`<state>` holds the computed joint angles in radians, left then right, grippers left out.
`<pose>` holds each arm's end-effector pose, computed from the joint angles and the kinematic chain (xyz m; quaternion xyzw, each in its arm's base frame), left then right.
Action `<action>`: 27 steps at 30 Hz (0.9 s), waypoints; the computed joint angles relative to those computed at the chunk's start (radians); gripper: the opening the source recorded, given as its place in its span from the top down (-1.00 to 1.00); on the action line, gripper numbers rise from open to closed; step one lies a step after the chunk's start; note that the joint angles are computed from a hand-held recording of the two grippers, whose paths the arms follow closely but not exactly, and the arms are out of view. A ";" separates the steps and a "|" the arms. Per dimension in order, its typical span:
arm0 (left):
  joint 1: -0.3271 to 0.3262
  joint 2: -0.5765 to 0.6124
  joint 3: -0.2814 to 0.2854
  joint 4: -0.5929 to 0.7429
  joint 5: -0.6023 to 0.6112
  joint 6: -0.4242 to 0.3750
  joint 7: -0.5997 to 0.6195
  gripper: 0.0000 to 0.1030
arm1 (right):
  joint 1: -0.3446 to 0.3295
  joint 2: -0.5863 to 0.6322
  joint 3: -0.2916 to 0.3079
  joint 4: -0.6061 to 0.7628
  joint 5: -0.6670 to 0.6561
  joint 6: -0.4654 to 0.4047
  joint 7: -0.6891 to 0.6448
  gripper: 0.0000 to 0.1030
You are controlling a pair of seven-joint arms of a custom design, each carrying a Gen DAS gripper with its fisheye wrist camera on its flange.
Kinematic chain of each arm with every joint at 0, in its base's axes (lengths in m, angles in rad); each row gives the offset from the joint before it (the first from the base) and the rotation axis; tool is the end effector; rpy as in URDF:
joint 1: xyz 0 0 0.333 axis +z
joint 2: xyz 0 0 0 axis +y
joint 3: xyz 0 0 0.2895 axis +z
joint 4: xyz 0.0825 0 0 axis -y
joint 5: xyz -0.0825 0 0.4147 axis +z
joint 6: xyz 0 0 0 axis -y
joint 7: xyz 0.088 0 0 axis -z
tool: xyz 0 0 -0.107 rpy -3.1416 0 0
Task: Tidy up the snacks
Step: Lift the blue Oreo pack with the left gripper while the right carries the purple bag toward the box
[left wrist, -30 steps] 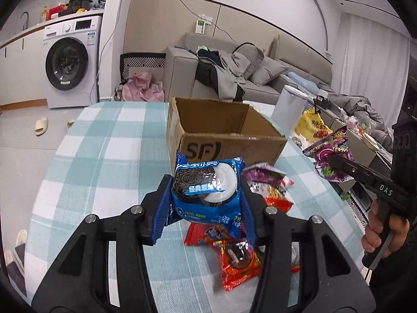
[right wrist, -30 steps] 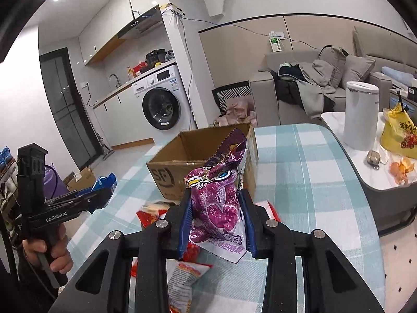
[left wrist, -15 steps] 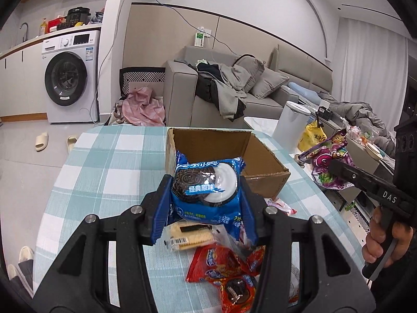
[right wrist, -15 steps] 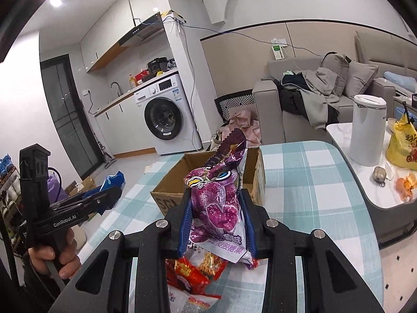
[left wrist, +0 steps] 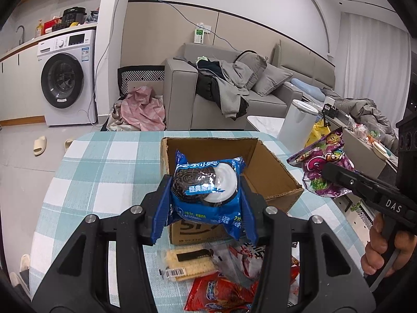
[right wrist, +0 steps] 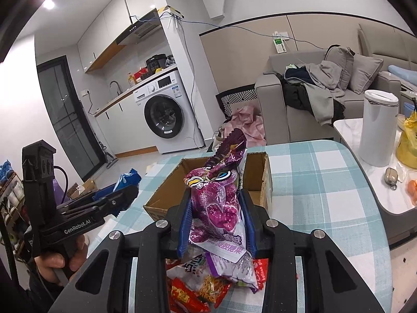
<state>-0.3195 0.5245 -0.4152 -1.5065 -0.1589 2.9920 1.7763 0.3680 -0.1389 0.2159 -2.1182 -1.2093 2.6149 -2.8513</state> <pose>0.6117 -0.4487 0.4655 -0.3942 0.7788 -0.4712 0.1266 0.4739 0.3424 0.4925 -0.4906 0.7118 -0.2895 0.4109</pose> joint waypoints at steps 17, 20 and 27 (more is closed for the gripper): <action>-0.135 0.267 0.101 0.384 0.110 -0.165 -0.075 0.12 | 0.002 0.138 -0.080 0.091 0.032 0.092 -0.006 0.33; -0.149 0.306 0.109 0.443 0.118 -0.194 -0.078 0.12 | 0.006 0.154 -0.092 0.101 0.042 0.101 -0.011 0.32; -0.181 0.384 0.127 0.566 0.131 -0.250 -0.081 0.12 | 0.014 0.179 -0.113 0.115 0.056 0.114 -0.019 0.32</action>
<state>-0.5001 0.9082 -0.2881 -0.9401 -0.0283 2.7416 1.6953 0.3818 0.0402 0.1028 -2.0030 -1.1537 2.7285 -2.8700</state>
